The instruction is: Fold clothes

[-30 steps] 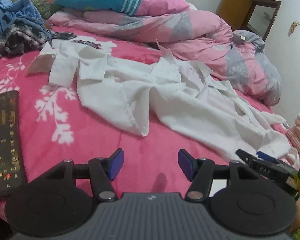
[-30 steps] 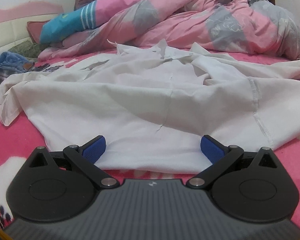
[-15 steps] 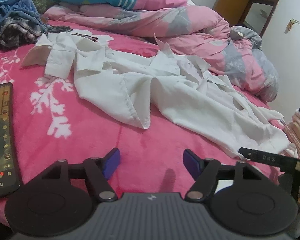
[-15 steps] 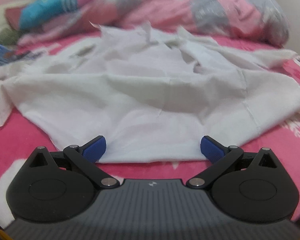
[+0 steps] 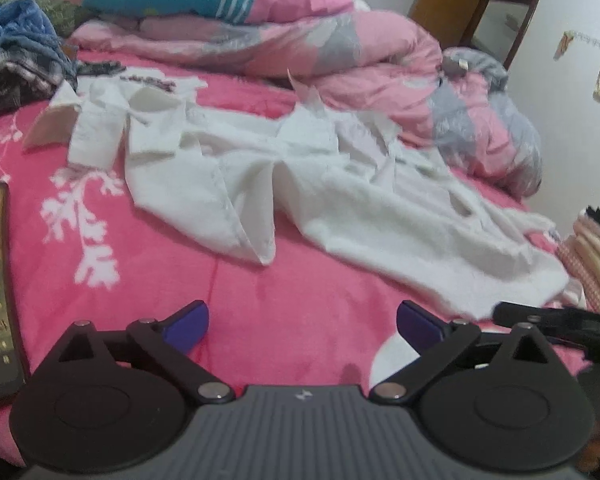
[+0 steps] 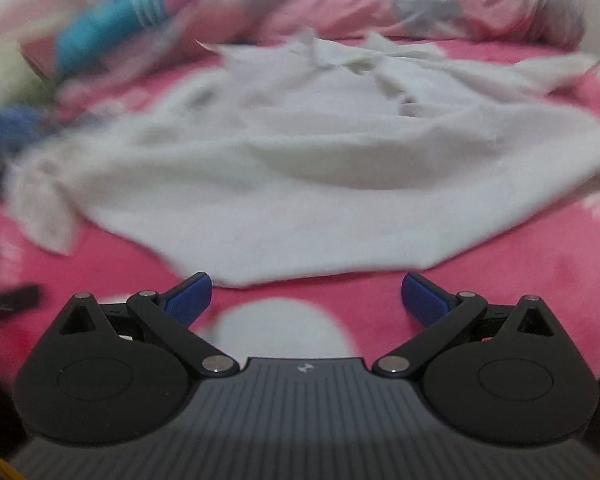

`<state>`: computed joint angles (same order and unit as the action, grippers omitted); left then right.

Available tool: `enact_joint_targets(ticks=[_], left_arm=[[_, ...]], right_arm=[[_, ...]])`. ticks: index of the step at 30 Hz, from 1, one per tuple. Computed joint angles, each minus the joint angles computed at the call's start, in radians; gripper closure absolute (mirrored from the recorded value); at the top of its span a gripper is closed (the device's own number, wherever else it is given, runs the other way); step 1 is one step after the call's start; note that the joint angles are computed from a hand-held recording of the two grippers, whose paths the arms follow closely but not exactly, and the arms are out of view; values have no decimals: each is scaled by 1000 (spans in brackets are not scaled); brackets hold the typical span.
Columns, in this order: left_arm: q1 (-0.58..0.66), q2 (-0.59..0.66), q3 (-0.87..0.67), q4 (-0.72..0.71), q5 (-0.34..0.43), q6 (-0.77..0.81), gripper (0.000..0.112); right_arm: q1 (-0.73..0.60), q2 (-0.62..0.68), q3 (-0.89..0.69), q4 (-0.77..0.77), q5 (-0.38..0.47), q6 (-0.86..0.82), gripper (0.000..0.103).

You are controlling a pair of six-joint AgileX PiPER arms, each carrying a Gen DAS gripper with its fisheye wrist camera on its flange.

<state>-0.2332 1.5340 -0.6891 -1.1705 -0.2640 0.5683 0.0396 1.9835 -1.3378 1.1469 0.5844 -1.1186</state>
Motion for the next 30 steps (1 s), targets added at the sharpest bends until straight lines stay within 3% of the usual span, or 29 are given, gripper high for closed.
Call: enact_joint_targets(ticks=[2, 6, 12, 15, 17, 18, 21, 25, 30], left_arm=[[-9, -1, -2, -34, -46, 27, 15], [21, 23, -26, -47, -56, 9, 20], [85, 121, -142, -196, -16, 148, 51], [109, 141, -155, -99, -12, 20, 73], [111, 148, -156, -84, -28, -2, 97], [108, 149, -155, -93, -40, 9, 100], [101, 124, -114, 33, -79, -128, 104], [102, 35, -8, 288, -163, -419, 106], [87, -62, 62, 296, -269, -445, 107]], right_arm=[[-49, 29, -31, 66, 155, 15, 1], [-97, 95, -85, 123, 311, 115, 1], [-133, 165, -115, 205, 383, 182, 1], [-156, 198, -128, 254, 429, 201, 1], [-180, 225, -141, 294, 474, 230, 1], [-190, 238, -146, 320, 493, 248, 1], [-202, 269, -178, 347, 511, 317, 2], [-170, 262, -194, 347, 440, 337, 2], [-137, 257, -200, 377, 362, 309, 13]])
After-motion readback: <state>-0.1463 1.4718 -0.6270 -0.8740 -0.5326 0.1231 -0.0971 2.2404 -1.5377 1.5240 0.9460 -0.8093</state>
